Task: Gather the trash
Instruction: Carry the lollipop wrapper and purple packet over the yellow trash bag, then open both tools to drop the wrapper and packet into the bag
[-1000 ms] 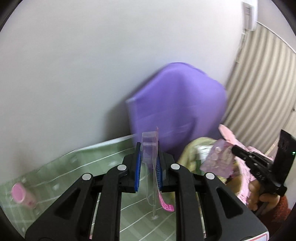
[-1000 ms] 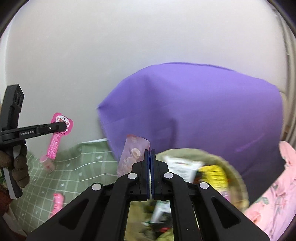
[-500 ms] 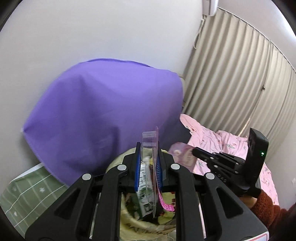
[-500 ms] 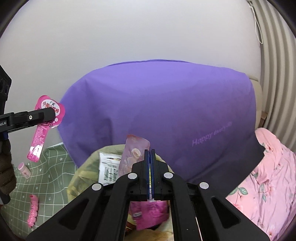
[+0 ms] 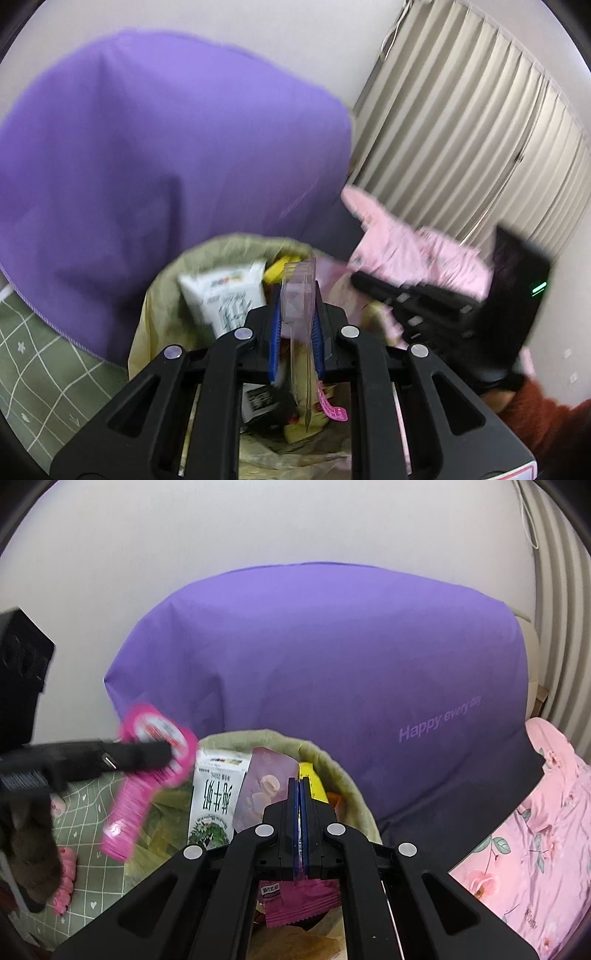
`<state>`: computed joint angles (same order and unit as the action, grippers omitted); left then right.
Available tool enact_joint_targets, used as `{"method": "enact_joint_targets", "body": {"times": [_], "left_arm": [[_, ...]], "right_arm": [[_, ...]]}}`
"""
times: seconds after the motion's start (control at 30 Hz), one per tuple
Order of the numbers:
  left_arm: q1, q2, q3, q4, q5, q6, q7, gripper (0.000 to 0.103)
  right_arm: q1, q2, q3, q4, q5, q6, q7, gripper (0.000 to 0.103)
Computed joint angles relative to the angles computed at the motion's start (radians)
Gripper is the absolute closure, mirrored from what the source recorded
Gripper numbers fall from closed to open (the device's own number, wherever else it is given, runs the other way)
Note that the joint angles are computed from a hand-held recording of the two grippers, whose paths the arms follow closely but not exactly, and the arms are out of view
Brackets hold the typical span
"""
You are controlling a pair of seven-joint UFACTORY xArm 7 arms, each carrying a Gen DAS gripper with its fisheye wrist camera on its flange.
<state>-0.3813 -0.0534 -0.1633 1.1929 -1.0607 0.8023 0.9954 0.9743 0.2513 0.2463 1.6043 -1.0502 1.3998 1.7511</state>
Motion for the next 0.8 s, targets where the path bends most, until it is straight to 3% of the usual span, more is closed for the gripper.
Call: {"method": "enact_joint_targets", "body": {"times": [0.3,0.47,0.6,0.8], "left_arm": [[0.001,0.033,-0.012,-0.028,0.061,-0.057,-0.031,0.09],[0.026,0.033,0.006,-0.024,0.062,-0.01,-0.037,0.087],[0.058,0.036,0.024,-0.016,0.034,0.049,-0.007,0.07],[0.102,-0.004,0.055,-0.04,0.003,0.077,0.06,0.063]], "right_arm": [[-0.002,0.024,-0.002,0.007,0.04,-0.05,-0.04,0.099],[0.005,0.044,-0.013,0.029,0.065,-0.067,-0.042,0.098],[0.041,0.101,-0.031,0.115,0.074,0.005,-0.031,0.098],[0.136,0.233,-0.086,0.324,0.102,0.163,-0.037,0.094]]}}
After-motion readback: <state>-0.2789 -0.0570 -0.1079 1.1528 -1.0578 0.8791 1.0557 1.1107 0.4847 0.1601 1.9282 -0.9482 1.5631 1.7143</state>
